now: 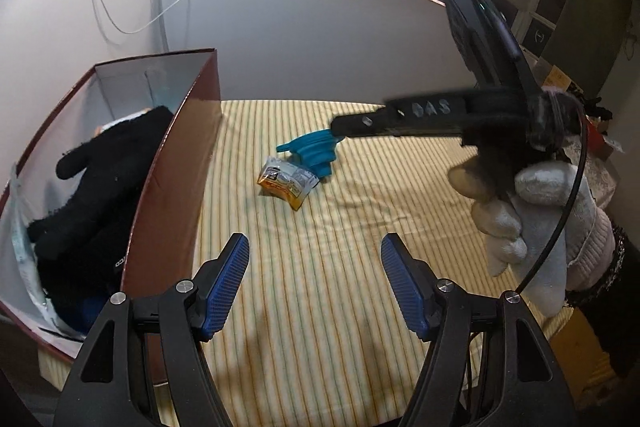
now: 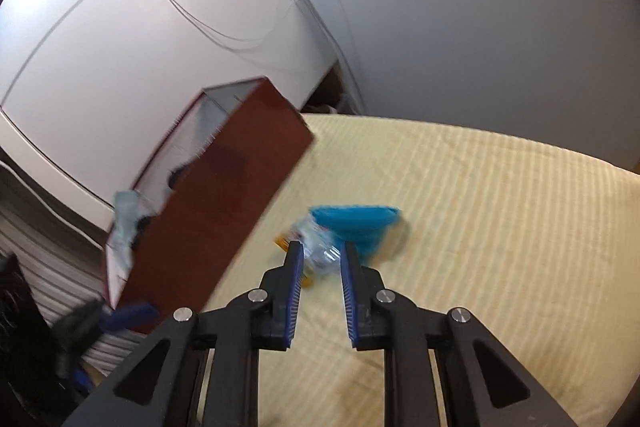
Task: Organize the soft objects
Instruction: 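Move both grippers back over the bed toward the blue funnel and sachet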
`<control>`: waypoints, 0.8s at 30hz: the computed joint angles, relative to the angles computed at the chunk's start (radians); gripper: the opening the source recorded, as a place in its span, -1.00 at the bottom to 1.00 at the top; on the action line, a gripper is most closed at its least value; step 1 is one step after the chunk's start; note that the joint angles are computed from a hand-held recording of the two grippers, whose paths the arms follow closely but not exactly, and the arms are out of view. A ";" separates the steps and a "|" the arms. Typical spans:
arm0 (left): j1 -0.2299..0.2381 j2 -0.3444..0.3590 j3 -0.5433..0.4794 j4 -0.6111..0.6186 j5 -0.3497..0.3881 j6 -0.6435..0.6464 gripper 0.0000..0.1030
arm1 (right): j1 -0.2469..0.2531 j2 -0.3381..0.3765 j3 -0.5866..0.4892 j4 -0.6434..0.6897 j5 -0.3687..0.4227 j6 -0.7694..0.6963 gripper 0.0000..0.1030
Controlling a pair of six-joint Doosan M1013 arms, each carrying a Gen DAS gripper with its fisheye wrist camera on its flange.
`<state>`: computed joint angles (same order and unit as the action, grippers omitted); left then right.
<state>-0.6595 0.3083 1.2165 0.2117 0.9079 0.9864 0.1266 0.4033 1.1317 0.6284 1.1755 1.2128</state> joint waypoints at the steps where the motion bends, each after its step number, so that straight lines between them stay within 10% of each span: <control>1: 0.001 -0.001 0.001 -0.001 0.000 -0.001 0.33 | 0.007 0.007 -0.011 0.001 -0.005 0.003 -0.66; 24: 0.013 -0.013 0.010 -0.027 -0.005 0.024 0.33 | 0.051 0.051 -0.077 -0.275 0.003 -0.015 -0.67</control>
